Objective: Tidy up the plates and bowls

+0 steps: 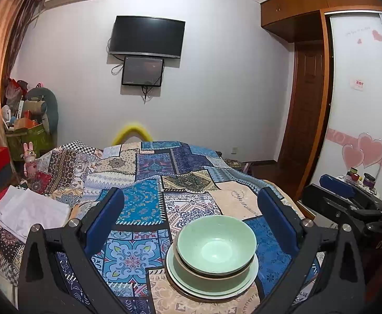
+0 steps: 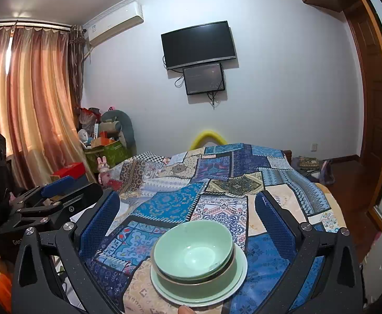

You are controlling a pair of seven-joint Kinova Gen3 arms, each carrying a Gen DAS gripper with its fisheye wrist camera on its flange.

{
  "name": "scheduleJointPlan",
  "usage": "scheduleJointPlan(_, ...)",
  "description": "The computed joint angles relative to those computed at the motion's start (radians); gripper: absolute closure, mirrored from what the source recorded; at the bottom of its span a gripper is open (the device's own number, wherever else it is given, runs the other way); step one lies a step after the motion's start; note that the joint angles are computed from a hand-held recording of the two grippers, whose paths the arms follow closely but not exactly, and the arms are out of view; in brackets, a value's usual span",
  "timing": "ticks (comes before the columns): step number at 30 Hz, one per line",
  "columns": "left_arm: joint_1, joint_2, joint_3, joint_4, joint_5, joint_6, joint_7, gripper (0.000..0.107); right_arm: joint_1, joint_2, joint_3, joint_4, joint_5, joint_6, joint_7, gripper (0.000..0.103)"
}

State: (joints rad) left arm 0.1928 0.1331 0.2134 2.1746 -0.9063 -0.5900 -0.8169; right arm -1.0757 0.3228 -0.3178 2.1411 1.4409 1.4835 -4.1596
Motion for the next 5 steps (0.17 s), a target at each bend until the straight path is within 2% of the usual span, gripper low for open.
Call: scheduleJointPlan(5, 0.0, 0.002, 0.0, 0.0, -0.006, -0.001, 0.003, 0.004, 0.0, 0.0, -0.001, -0.001, -0.001, -0.003, 0.002, 0.0)
